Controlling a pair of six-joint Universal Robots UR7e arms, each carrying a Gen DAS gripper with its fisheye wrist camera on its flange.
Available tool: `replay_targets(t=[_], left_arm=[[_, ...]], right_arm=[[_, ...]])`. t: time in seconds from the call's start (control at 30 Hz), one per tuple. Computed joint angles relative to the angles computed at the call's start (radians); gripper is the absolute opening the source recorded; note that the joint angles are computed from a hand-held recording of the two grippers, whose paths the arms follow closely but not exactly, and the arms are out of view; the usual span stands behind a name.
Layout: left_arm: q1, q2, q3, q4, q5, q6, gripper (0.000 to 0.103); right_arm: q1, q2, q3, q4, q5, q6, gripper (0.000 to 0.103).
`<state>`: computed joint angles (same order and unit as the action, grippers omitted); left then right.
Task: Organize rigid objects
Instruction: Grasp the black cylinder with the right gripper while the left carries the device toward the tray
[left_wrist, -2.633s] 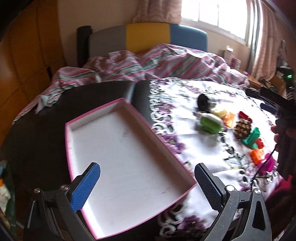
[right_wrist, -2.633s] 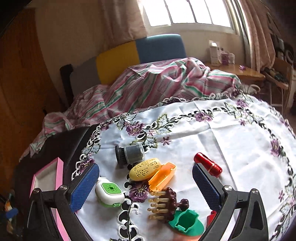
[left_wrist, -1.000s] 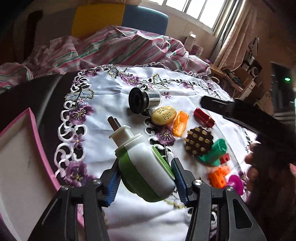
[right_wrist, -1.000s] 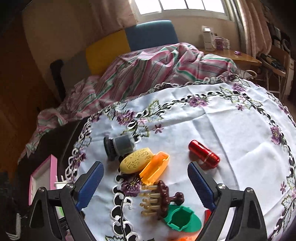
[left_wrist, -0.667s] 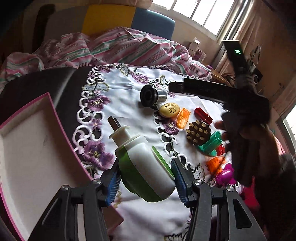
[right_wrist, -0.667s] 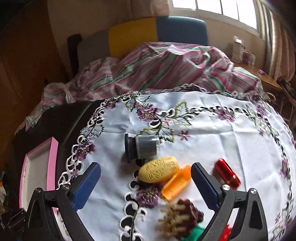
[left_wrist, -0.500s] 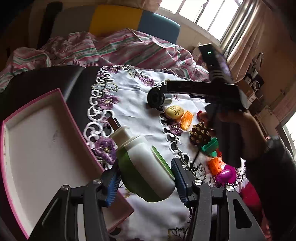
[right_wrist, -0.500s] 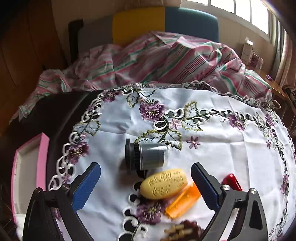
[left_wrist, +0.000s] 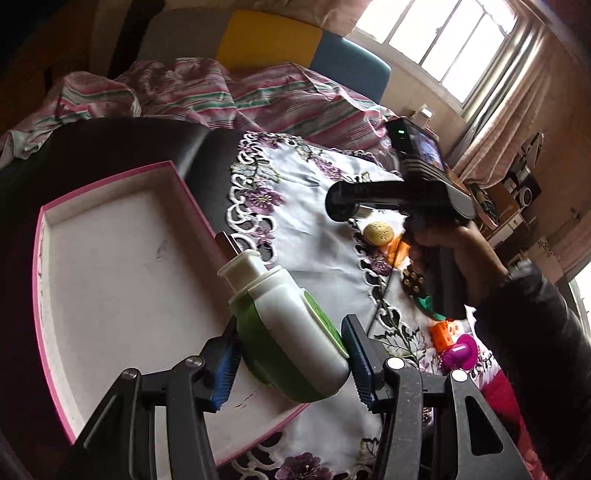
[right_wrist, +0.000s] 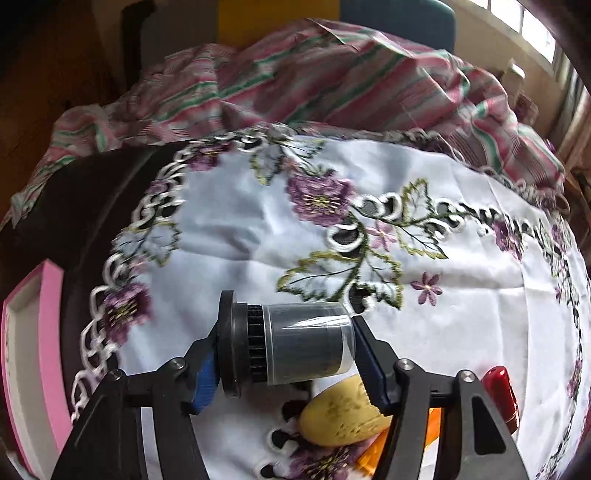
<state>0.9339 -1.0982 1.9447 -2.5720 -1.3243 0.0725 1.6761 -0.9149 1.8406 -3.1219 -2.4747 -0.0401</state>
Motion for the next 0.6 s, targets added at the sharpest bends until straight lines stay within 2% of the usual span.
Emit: replay_targets(t=[0.13, 0.23, 0.33, 0.4, 0.5, 0.6], left_arm=[[0.013, -0.007, -0.001, -0.005, 0.017, -0.016, 0.053], [0.025, -0.021, 0.003, -0.011, 0.028, -0.023, 0.053], [0.034, -0.032, 0.005, -0.022, 0.05, -0.022, 0.053], [0.044, -0.037, 0.003, -0.034, 0.07, -0.016, 0.053], [0.08, -0.028, -0.043, -0.014, 0.07, -0.038, 0.053], [0.101, -0.004, -0.091, -0.019, 0.118, -0.024, 0.053]], right_arm=[[0.044, -0.006, 0.051, -0.051, 0.025, -0.038, 0.064], [0.068, -0.029, 0.096, -0.054, 0.077, -0.028, 0.064], [0.096, -0.033, 0.138, -0.064, 0.069, -0.019, 0.064], [0.103, -0.044, 0.174, -0.069, 0.092, -0.004, 0.064], [0.115, -0.03, 0.207, -0.076, 0.062, -0.007, 0.064], [0.103, -0.014, 0.225, -0.088, 0.073, -0.014, 0.064]])
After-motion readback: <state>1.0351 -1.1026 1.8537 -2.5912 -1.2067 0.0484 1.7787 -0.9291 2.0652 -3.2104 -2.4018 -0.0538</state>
